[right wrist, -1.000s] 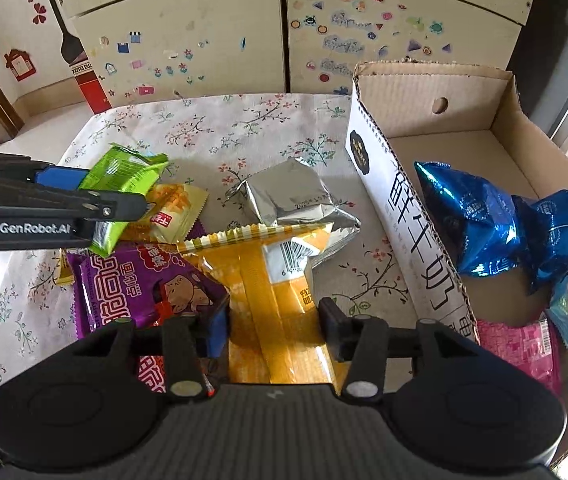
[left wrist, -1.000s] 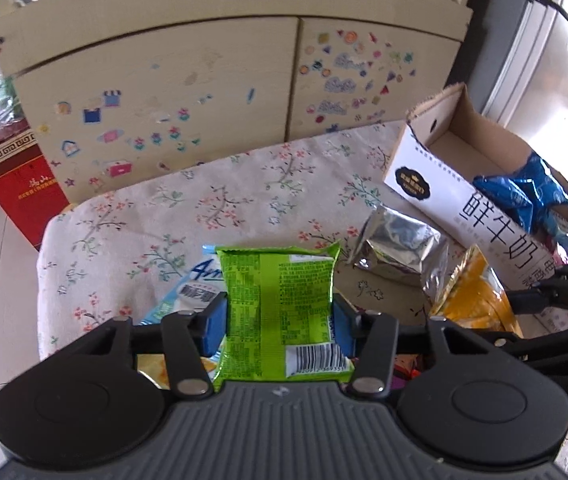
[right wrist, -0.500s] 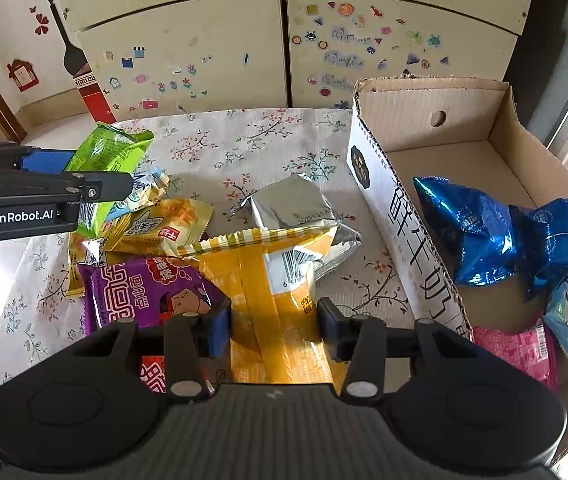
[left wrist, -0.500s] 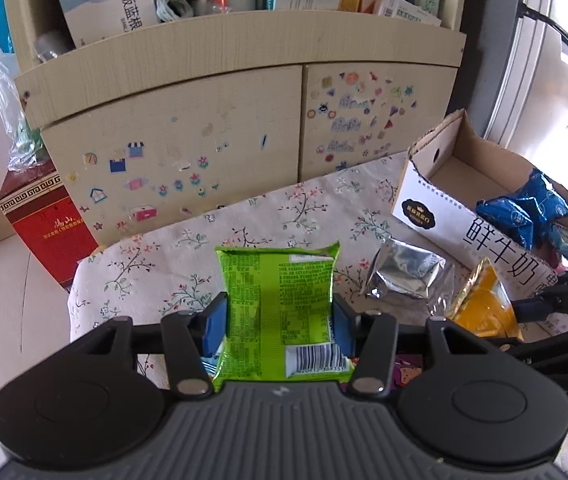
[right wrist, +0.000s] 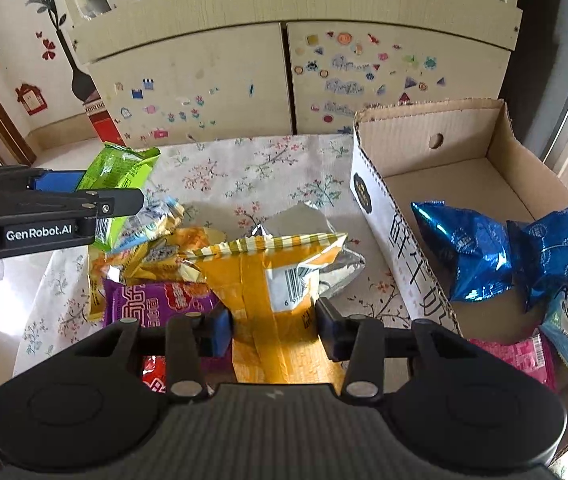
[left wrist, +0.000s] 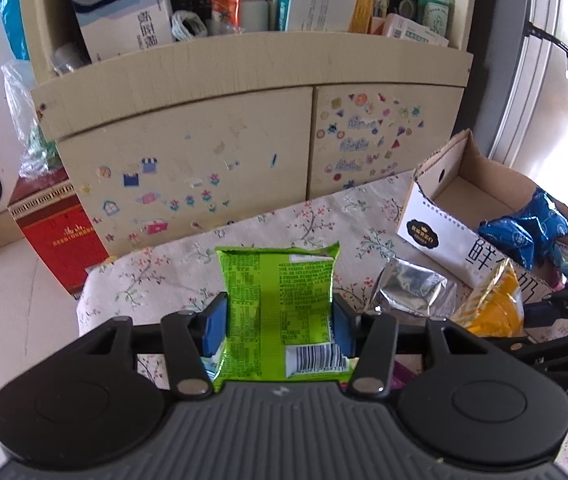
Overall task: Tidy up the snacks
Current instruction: 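Lift the green and orange bags and carry them over the box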
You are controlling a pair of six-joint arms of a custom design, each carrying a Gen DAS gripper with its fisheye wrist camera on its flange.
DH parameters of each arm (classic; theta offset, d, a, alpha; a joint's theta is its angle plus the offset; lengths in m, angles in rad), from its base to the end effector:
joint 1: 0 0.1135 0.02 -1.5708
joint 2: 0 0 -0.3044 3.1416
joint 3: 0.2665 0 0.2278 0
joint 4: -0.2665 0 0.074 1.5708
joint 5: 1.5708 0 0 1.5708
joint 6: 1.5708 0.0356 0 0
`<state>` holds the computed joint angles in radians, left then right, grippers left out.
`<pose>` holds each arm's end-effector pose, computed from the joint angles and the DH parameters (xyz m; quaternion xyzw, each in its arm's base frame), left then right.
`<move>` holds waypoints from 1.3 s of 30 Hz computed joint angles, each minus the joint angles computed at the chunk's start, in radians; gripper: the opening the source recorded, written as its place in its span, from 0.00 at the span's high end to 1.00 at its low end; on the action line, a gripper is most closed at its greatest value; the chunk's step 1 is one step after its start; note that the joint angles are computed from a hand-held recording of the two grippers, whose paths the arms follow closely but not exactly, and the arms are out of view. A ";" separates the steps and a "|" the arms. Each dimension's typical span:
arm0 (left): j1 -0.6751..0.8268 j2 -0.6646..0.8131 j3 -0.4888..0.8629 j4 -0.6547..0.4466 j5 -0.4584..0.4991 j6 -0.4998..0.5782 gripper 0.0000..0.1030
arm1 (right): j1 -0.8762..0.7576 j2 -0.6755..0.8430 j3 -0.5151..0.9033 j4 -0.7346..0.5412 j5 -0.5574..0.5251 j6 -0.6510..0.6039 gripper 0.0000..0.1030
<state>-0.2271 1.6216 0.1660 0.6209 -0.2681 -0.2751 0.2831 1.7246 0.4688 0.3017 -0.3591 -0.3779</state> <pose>0.1902 -0.0343 0.1258 -0.0703 0.9232 0.0322 0.3764 0.2402 0.0829 0.1364 -0.3555 0.8692 0.1558 0.3063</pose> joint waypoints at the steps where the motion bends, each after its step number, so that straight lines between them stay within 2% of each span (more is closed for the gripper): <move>1: -0.005 -0.004 0.001 -0.001 -0.008 0.000 0.50 | -0.002 -0.007 0.000 -0.002 -0.005 0.001 0.52; 13: -0.056 -0.071 0.044 -0.070 -0.053 -0.045 0.50 | -0.060 -0.080 -0.002 -0.023 -0.076 0.014 0.57; 26: -0.108 -0.103 0.071 -0.123 -0.094 -0.074 0.50 | -0.124 -0.138 0.000 -0.050 -0.144 0.021 0.58; 39: -0.248 -0.073 0.167 -0.169 -0.171 -0.138 0.50 | -0.274 -0.220 0.042 -0.101 -0.224 0.031 0.58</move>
